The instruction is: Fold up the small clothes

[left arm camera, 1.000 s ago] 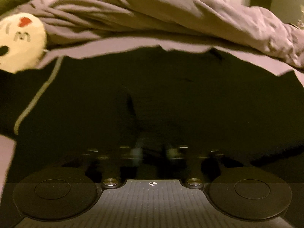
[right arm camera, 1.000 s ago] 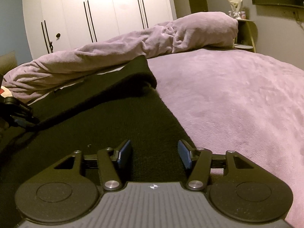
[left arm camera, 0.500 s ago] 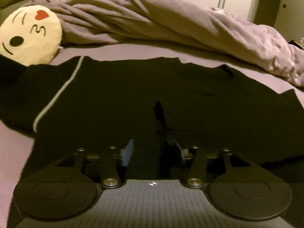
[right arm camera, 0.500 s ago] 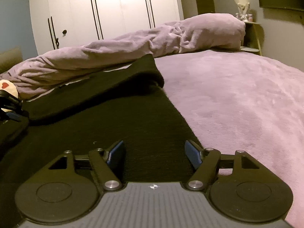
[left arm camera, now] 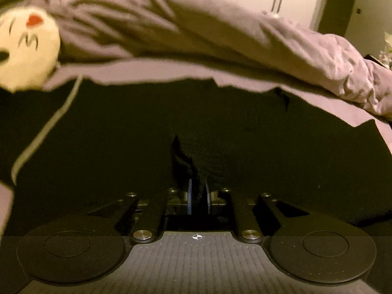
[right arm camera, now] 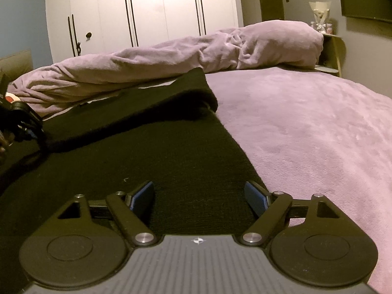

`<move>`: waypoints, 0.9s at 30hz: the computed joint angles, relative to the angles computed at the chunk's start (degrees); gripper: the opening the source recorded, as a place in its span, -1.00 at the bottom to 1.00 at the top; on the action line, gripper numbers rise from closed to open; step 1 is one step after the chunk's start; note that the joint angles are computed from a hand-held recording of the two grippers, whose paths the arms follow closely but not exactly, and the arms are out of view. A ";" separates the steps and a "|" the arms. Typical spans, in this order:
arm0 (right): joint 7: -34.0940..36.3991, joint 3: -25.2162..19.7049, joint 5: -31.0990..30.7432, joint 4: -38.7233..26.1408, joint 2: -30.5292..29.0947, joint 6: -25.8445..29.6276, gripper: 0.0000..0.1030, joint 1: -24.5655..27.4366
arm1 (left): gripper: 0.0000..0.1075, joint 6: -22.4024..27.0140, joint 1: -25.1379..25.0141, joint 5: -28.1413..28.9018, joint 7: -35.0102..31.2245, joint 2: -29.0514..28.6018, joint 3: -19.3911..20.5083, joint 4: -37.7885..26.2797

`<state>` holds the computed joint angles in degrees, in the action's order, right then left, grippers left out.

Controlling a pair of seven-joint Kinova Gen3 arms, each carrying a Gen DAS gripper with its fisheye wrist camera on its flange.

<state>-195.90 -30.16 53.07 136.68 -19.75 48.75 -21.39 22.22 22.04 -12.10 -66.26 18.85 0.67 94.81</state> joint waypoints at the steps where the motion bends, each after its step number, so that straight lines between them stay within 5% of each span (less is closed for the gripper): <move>1: 0.32 -0.05 -0.06 -0.17 0.26 0.30 0.59 -0.04 | -0.70 -0.56 0.01 -0.44 -0.15 -0.33 -0.51 0.45; 2: 0.67 0.06 -0.16 -0.31 0.39 0.48 0.59 -0.16 | -0.69 -0.64 0.98 -1.36 0.64 -0.69 -2.08 0.77; 4: 1.70 0.55 -0.58 -0.78 0.59 0.79 0.59 -0.41 | -0.26 -1.68 3.87 -4.14 3.46 -1.80 -7.27 2.36; 6: 4.12 1.02 -1.85 -2.09 1.18 2.05 0.59 -0.79 | 0.61 -5.92 4.81 -5.22 6.15 -3.82 -11.62 6.22; 9: 9.06 1.20 -5.74 -6.47 2.67 5.83 0.59 -0.62 | 0.64 -12.60 5.73 -11.75 12.58 -7.02 -19.58 11.90; 12: 8.38 4.10 -7.85 -8.44 0.65 2.87 0.50 -1.31 | 0.80 -15.01 4.69 -17.48 19.57 -6.46 -27.55 12.58; 15: 8.57 2.92 -8.91 -10.85 1.49 0.29 0.32 0.45 | 0.81 -15.33 1.35 -15.59 26.31 -2.39 -33.57 10.23; 18: 7.52 0.47 -7.57 -12.78 4.47 0.08 0.23 0.87 | 0.81 -12.71 -6.61 -10.41 26.97 2.39 -31.56 4.90; 23: 4.13 0.51 -5.51 -14.59 9.51 0.98 0.23 -2.17 | 0.80 -14.30 -19.88 -0.43 16.48 6.43 -22.42 -0.48; 25: 2.52 1.10 -4.85 -14.91 10.87 1.41 0.23 -3.51 | 0.69 -13.75 -24.91 3.90 11.82 7.25 -17.17 -2.16; 27: 1.91 1.39 -3.94 -15.46 12.23 3.15 0.23 -5.12 | 0.27 -10.81 -29.18 7.22 8.14 8.92 -12.71 -5.41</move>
